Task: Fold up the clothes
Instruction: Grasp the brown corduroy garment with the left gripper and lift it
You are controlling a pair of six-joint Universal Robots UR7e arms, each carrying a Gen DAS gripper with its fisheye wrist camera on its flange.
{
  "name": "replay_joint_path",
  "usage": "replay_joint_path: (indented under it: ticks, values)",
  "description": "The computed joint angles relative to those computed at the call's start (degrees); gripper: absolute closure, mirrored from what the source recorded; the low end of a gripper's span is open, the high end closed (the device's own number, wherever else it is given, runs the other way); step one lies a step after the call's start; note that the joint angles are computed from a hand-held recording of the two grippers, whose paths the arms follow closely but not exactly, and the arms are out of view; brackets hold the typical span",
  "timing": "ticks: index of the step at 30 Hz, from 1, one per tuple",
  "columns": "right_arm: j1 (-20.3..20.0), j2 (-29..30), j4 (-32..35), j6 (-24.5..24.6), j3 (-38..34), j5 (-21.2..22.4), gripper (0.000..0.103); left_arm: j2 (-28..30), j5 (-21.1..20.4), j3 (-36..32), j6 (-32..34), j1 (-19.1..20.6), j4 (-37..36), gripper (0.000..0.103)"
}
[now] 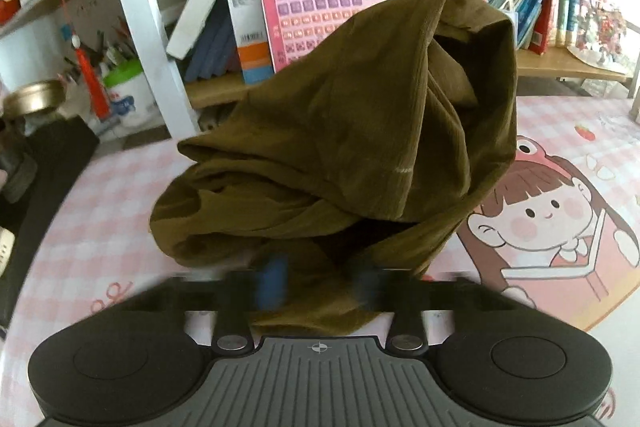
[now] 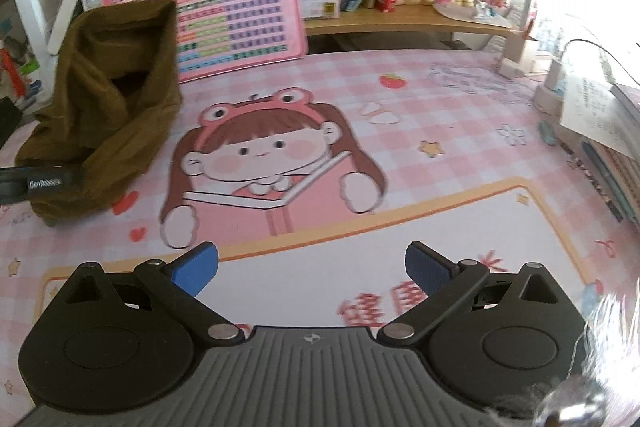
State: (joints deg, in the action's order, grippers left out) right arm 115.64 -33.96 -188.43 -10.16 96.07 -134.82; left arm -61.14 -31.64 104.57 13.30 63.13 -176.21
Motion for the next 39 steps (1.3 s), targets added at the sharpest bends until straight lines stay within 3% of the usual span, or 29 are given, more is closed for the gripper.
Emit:
replay_joint_path:
  ticks: [2,4,9,11,13,17,19,24,26,27,31,33,35,39]
  values:
    - [-0.53,-0.92,-0.7,-0.62,0.78,0.5,0.002,0.17,-0.45,0.73,1.3,-0.83,-4.08,0.103]
    - [-1.11,-1.8,-1.35,-1.44,1.39,1.93,0.002,0.51,-0.39,2.19,6.78,-2.63,-12.42,0.103]
    - [-2.91,-4.4,0.51,-2.2,1.78,11.62,0.002,-0.36,-0.97,6.82,19.83,-8.21,-31.2,0.103]
    - [-3.6,-5.28,2.78,-1.83,1.39,16.39,0.002,-1.25,-0.37,8.86,21.13,-9.97,-32.17,0.103]
    - [-4.04,-5.61,4.48,-2.31,0.69,20.12,0.002,-2.15,1.47,11.15,17.73,-11.05,-29.14,0.103]
    - [-4.18,-5.62,6.58,-3.86,-0.3,24.04,0.002,-5.11,4.71,14.94,2.39,-11.39,-17.18,0.103]
    - [-4.35,-5.8,8.29,-3.58,-0.47,24.64,0.002,-6.83,4.42,16.25,-2.65,-11.07,-12.81,0.097]
    - [-4.65,-6.4,10.77,-2.16,0.09,23.51,0.002,-6.49,5.65,15.46,-4.09,-9.2,-9.75,0.095]
    - [-4.79,-6.75,10.77,-2.02,0.63,22.51,0.002,-5.16,6.72,14.18,-3.41,-8.37,-9.31,0.08]
    - [-4.87,-7.0,10.59,-1.8,0.99,22.0,0.002,-4.4,7.16,13.4,-2.82,-8.03,-9.26,0.073]
    - [-5.21,-8.01,9.36,0.51,2.35,19.63,0.002,-1.6,7.7,10.16,0.47,-6.76,-9.63,0.063]
    - [-5.34,-8.27,8.89,2.5,2.81,18.07,0.002,-0.44,7.5,8.9,3.1,-6.29,-10.76,0.046]
    - [-5.39,-8.24,9.15,4.57,2.82,16.69,0.002,0.49,7.21,8.27,6.41,-5.95,-12.79,0.036]
    - [-4.92,-7.59,9.25,6.32,2.65,15.06,0.002,1.24,6.08,7.49,10.95,-5.04,-14.58,0.031]
